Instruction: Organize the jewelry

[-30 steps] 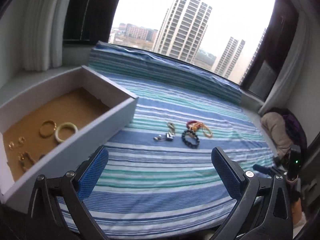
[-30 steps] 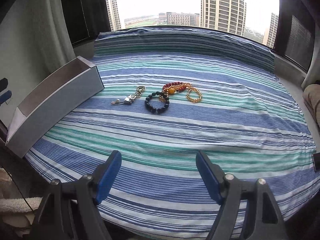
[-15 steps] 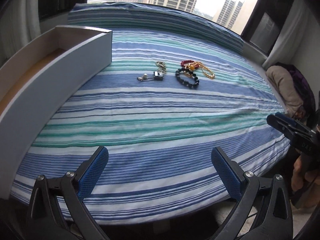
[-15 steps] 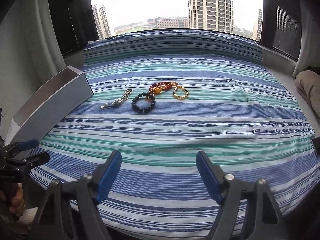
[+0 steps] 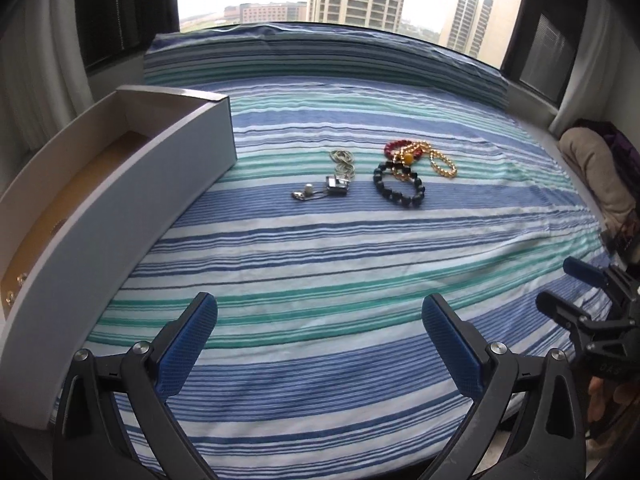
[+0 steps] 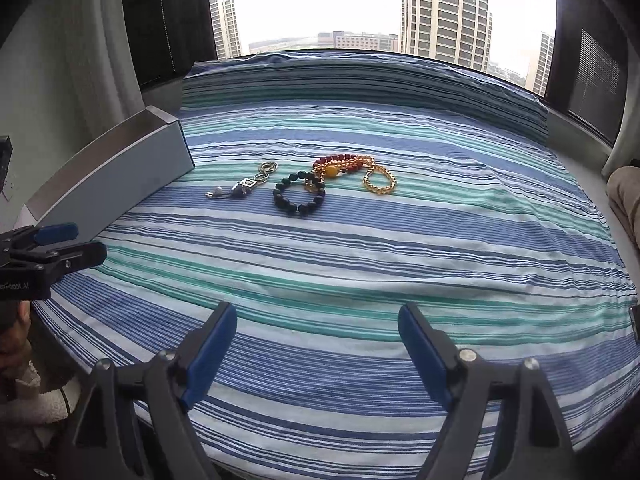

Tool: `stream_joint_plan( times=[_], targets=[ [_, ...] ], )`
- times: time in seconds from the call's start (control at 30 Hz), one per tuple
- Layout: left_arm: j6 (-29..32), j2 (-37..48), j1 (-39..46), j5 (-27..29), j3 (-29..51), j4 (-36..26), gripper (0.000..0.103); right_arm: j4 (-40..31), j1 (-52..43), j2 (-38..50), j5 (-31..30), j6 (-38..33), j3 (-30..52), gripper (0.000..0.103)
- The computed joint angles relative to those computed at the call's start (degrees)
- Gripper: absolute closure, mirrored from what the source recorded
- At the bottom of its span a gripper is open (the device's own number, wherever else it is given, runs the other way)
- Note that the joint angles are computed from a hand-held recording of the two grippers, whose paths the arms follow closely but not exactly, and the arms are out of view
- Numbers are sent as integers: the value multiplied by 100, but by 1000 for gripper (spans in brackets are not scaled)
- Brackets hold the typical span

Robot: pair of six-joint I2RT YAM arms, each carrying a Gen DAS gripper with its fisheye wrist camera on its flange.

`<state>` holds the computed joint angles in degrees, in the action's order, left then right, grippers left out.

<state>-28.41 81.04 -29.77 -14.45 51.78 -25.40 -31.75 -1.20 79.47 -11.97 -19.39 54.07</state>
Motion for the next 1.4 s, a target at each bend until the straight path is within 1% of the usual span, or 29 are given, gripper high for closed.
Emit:
stream_joint_plan(
  times=[0.1, 0.17, 0.2, 0.27, 0.37, 0.5, 0.57, 0.63, 0.7, 0.73, 0.8, 0.83, 0.87, 0.93, 1.0, 1.03, 1.1, 1.13, 1.2, 1.23, 1.27, 1.33, 1.4],
  targets=[
    [8, 177, -133, -337, 108, 221, 1, -123, 76, 81, -28, -22, 20, 19],
    [70, 234, -248, -583, 138, 258, 1, -274, 44, 141, -159, 23, 91, 19],
    [92, 245, -262, -599, 139, 251, 1, -372, 30, 191, -207, 37, 152, 19],
    [113, 232, -196, -445, 124, 194, 1, -512, -2, 264, -244, 31, 260, 19],
    [24, 131, -4, -188, -40, 175, 1, -540, -78, 337, -253, -43, 391, 19],
    [-137, 27, 280, 26, -274, 223, 1, -685, -190, 737, -201, -12, 854, 19],
    [-186, -9, 392, 81, -337, 218, 1, -866, -218, 1095, -230, 14, 1293, 19],
    [-211, -47, 459, 102, -385, 223, 1, -1132, -197, 1610, -227, 8, 1925, 19],
    [-238, -75, 485, 113, -417, 221, 1, -1521, -140, 2393, -170, 55, 2800, 19],
    [-249, -100, 483, 118, -435, 213, 1, -1685, -106, 2806, -85, 178, 3259, 19],
    [-284, -172, 459, 93, -480, 174, 1, -2069, -34, 3662, -129, 414, 4262, 19],
    [-296, -221, 449, 75, -513, 157, 1, -2247, 17, 4055, -174, 508, 4745, 22],
    [-313, -281, 439, 51, -556, 137, 1, -2448, 81, 4446, -237, 563, 5244, 31],
    [-352, -396, 461, 21, -635, 90, 1, -2721, 243, 5145, -293, 604, 6152, 42],
    [-398, -509, 524, 21, -714, 51, 1, -2938, 440, 5749, -145, 544, 6942, 43],
    [-421, -561, 563, 26, -750, 30, 1, -2911, 533, 5950, -29, 476, 7172, 47],
    [-443, -646, 660, 57, -819, -2, 1, -2933, 735, 6298, 234, 265, 7513, 50],
    [-453, -683, 703, 72, -847, -19, 1, -2951, 810, 6470, 397, 234, 7680, 55],
    [-478, -751, 780, 105, -906, -40, 1, -2894, 883, 6660, 446, 237, 7782, 59],
    [-486, -777, 815, 126, -933, -39, 1, -2870, 905, 6713, 436, 246, 7788, 65],
    [-497, -791, 837, 143, -955, -34, 1, -2825, 928, 6731, 449, 240, 7751, 76],
    [-501, -781, 883, 194, -984, -14, 1, -2607, 967, 6591, 506, 231, 7399, 92],
    [-497, -741, 909, 241, -998, 25, 1, -2285, 948, 6274, 416, 328, 6854, 92]
  ],
)
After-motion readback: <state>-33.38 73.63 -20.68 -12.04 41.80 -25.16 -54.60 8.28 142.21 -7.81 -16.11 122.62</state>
